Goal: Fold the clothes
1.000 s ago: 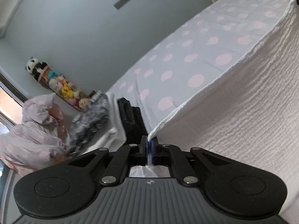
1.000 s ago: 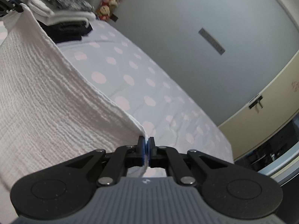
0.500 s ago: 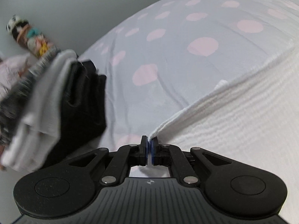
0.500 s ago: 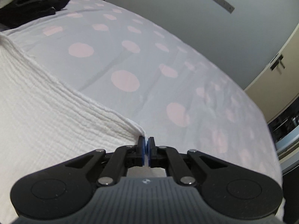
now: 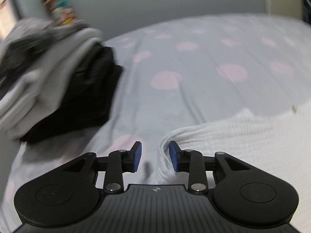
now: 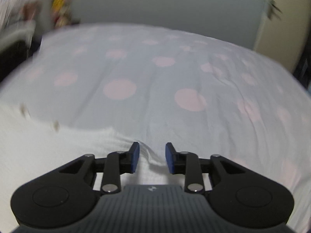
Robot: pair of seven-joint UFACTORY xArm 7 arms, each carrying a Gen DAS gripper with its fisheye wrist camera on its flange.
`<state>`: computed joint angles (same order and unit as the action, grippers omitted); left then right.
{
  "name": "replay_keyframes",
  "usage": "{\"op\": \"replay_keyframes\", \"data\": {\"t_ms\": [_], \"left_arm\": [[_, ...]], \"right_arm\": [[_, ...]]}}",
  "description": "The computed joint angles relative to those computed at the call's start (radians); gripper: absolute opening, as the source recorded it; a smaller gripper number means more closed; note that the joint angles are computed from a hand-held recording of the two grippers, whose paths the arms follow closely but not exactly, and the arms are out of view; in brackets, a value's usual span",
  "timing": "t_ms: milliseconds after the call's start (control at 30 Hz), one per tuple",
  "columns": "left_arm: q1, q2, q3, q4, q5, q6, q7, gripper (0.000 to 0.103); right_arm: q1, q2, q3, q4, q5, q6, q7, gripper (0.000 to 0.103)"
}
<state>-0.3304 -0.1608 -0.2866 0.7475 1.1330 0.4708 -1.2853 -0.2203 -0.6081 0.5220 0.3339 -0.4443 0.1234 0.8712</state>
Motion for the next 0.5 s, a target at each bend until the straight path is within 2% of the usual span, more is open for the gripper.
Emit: {"op": "replay_keyframes", "data": {"t_ms": [33, 133, 267, 367, 433, 500], "left_arm": [[0.0, -0.049, 0.01, -0.037, -0.025, -0.024, -0.022, 0.038], [0.006, -0.196, 0.025, -0.151, -0.142, -0.077, -0.017, 0.047], [0.001, -0.317, 0.053, -0.273, -0.305, -0.105, 0.018, 0.047], [0.002, -0.328, 0.081, -0.316, -0.404, -0.136, 0.076, 0.047], [0.044, -0.282, 0.075, -0.303, -0.419, -0.172, 0.105, 0.047], [0.066, -0.242, 0.079, -0.287, -0.456, -0.201, 0.146, 0.047]], "right_arm": [[0.056, -0.045, -0.056, -0.034, 0.039, -0.003, 0.009, 0.035], [0.182, -0.238, -0.159, -0.152, 0.145, 0.038, 0.046, 0.041], [0.306, -0.518, -0.233, -0.289, 0.246, 0.187, 0.083, 0.04], [0.343, -0.602, -0.271, -0.33, 0.274, 0.277, 0.071, 0.04], [0.345, -0.623, -0.292, -0.348, 0.284, 0.293, 0.058, 0.04], [0.326, -0.591, -0.318, -0.35, 0.292, 0.253, 0.041, 0.04]]}}
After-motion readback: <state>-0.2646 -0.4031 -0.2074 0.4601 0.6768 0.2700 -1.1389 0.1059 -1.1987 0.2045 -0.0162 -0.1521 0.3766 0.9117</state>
